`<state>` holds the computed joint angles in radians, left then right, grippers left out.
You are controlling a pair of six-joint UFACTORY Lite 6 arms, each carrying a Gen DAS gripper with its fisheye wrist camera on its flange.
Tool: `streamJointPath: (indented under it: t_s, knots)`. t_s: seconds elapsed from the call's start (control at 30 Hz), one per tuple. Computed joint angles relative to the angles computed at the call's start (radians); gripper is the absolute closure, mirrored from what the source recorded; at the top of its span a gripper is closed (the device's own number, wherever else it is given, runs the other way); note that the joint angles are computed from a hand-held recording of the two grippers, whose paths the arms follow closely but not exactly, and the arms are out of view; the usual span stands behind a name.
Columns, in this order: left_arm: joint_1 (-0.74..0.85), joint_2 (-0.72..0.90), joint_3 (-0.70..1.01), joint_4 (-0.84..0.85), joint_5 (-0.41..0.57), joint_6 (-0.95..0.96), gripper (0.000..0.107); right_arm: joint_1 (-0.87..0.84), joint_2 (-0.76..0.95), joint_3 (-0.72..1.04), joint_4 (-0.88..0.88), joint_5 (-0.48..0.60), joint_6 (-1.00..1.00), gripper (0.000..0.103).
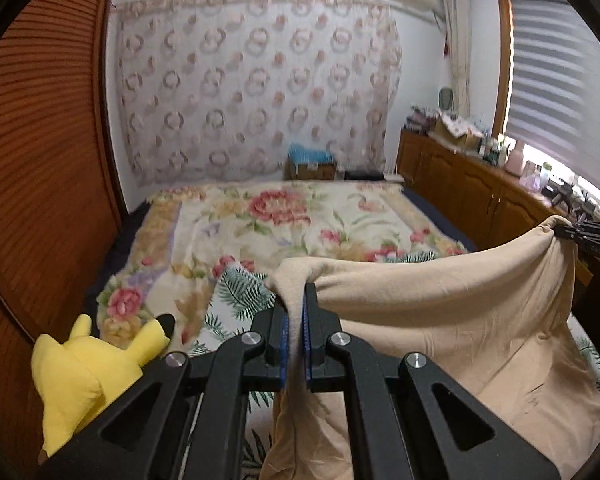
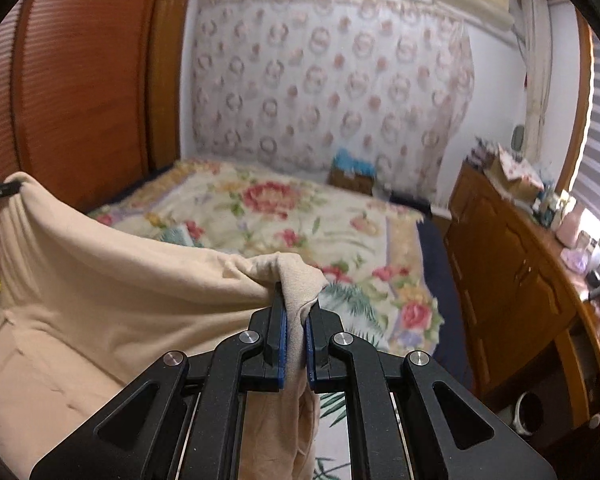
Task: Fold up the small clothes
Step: 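Lift the shirt with both grippers and swing it over onto itself, then lower the folded shirt onto the bed and open both grippers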
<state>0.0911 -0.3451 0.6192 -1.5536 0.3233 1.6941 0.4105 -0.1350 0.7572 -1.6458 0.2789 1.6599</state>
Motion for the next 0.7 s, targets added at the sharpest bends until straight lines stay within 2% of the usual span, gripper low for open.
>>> streamJointPath:
  t_s: [0.2, 0.33, 0.47, 0.57, 0.6, 0.7]
  knots:
    - [-0.049, 0.211, 0.086, -0.155, -0.038, 0.139, 0.104, -0.063, 0.2, 0.066, -0.262, -0.054, 0.268, 0.098]
    - [-0.062, 0.308, 0.128, -0.195, -0.041, 0.179, 0.103, -0.094, 0.33, 0.117, -0.448, -0.078, 0.467, 0.098]
    - [-0.06, 0.365, 0.148, -0.178, -0.022, 0.174, 0.1, -0.104, 0.379, 0.128, -0.563, -0.079, 0.599, 0.098]
    - [-0.049, 0.366, 0.151, -0.03, 0.008, 0.051, 0.087, -0.108, 0.405, 0.128, -0.635, -0.076, 0.686, 0.098]
    - [-0.044, 0.359, 0.149, 0.013, 0.011, 0.01, 0.081, -0.107, 0.417, 0.137, -0.622, -0.076, 0.675, 0.096]
    - [-0.035, 0.297, 0.107, 0.046, 0.001, -0.011, 0.074, -0.11, 0.44, 0.147, -0.568, -0.067, 0.633, 0.088]
